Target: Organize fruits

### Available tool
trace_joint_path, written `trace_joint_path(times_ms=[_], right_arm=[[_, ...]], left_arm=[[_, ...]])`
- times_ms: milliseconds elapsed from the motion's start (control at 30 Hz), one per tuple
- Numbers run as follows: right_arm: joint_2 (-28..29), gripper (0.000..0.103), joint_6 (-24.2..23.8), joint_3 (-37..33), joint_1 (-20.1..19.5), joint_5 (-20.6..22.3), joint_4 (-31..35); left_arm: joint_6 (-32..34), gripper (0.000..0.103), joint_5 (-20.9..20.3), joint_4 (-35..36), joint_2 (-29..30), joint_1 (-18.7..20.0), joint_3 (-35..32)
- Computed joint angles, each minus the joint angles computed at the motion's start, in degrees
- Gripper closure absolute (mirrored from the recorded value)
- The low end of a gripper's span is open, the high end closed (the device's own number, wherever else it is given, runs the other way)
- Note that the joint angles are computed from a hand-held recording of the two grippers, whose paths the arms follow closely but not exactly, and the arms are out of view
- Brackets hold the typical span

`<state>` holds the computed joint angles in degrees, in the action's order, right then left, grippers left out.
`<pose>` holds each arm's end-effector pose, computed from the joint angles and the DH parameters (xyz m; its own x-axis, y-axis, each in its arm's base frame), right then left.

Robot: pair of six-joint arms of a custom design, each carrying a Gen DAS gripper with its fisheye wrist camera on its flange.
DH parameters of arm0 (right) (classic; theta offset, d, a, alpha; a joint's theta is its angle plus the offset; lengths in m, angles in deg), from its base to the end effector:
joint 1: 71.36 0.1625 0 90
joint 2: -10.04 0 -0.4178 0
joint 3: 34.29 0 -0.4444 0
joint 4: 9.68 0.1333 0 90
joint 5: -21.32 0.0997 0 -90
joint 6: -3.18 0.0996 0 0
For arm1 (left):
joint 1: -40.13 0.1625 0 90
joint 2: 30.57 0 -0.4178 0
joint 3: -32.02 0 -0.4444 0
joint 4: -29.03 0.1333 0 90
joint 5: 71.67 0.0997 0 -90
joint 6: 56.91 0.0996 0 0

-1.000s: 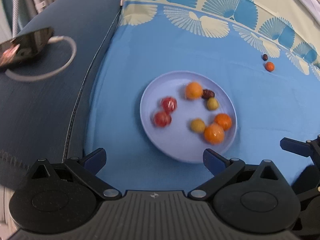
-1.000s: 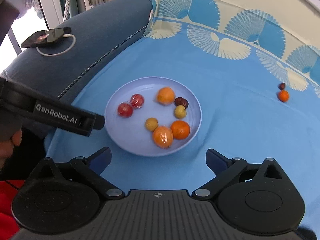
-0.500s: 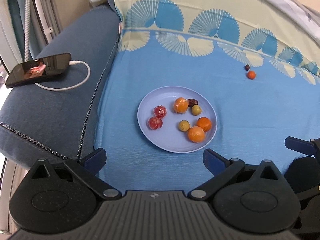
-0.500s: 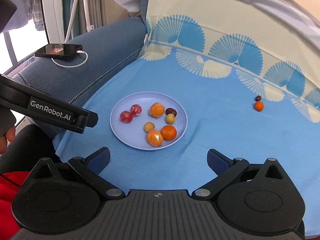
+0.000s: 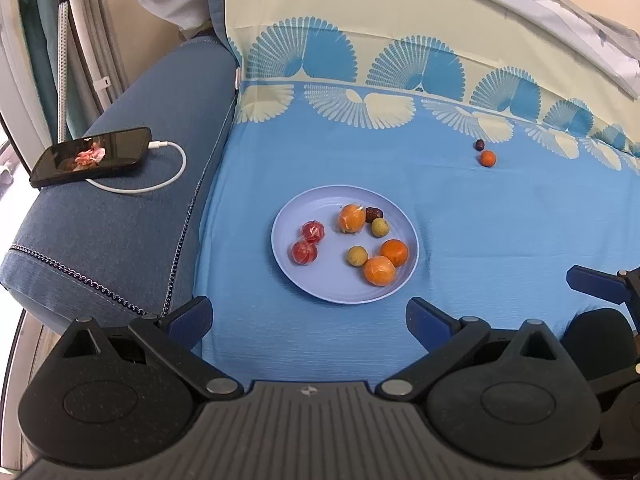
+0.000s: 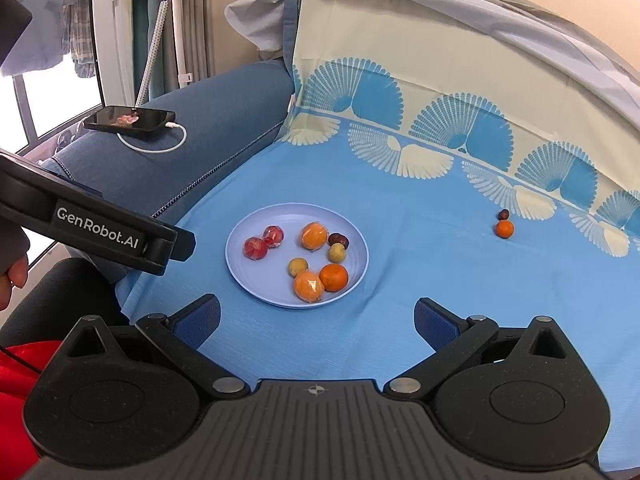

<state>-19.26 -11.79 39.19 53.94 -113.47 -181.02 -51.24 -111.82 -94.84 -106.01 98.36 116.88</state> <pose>0.5168 -0.6207 0.0611 -0.6782 -0.2287 0.6984 -0.6580 0.6121 -0.4385 -0.1699 -0.6720 0.4770 -0.6639 0.1466 -0.7333 0.5476 0.7632 -0.3431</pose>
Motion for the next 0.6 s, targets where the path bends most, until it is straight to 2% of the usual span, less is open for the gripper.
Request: trace_joint_path(times_ms=[600], right_arm=[[0.33,0.001,0.98,-0.34,0.05,-0.04,0.97]], left_arm=[[-0.04,0.000,-0.18,1.33,0.23,0.18,-0.49]])
